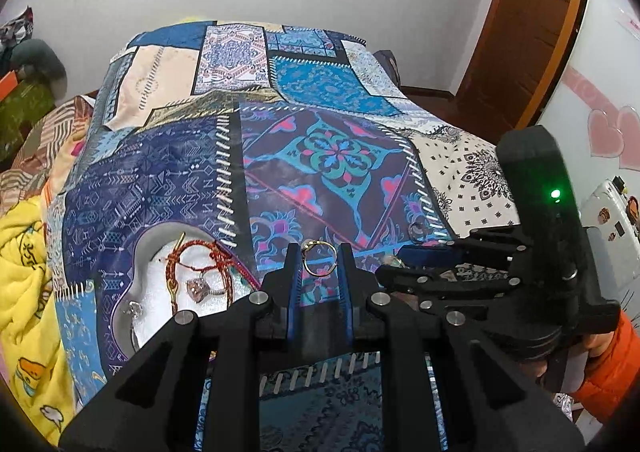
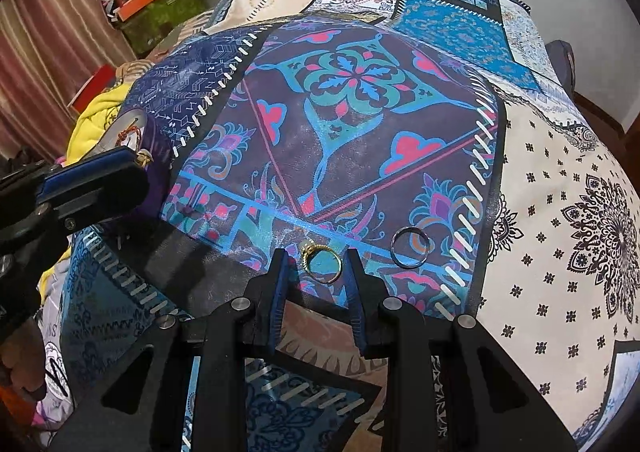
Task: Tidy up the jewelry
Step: 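Carry the gold ring with the left tool toward the heart tin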
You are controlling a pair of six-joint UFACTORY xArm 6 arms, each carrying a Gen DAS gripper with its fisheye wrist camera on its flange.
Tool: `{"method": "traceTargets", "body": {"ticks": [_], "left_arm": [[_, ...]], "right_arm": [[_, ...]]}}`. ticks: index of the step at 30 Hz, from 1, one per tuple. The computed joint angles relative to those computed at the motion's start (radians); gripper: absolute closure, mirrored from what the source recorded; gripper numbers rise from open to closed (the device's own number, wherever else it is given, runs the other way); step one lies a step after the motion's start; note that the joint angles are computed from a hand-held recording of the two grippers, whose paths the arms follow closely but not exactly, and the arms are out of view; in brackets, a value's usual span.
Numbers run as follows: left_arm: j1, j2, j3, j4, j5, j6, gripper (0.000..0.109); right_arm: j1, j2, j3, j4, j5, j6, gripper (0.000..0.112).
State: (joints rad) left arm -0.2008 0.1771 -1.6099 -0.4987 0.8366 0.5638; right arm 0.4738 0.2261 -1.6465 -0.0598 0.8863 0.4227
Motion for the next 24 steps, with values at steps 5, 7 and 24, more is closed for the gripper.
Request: {"method": "traceTargets", "body": {"ticks": [5, 7, 24], "left_arm": [[0.005, -0.005, 0.008, -0.013, 0.0, -0.008, 0.092], [0.005, -0.009, 0.011, -0.014, -0.001, -0.007, 0.092], [0.031, -0.065, 0.033, -0.024, -0.02, -0.006, 0.092]], "right_arm": [[0.009, 0.006, -0.004, -0.032, -0.006, 0.031, 0.094], [0.005, 0.007, -0.006, -0.024, -0.01, 0.036, 0.094], [0.013, -0.048, -0.018, -0.09, -0.027, 0.077, 0.108]]}}
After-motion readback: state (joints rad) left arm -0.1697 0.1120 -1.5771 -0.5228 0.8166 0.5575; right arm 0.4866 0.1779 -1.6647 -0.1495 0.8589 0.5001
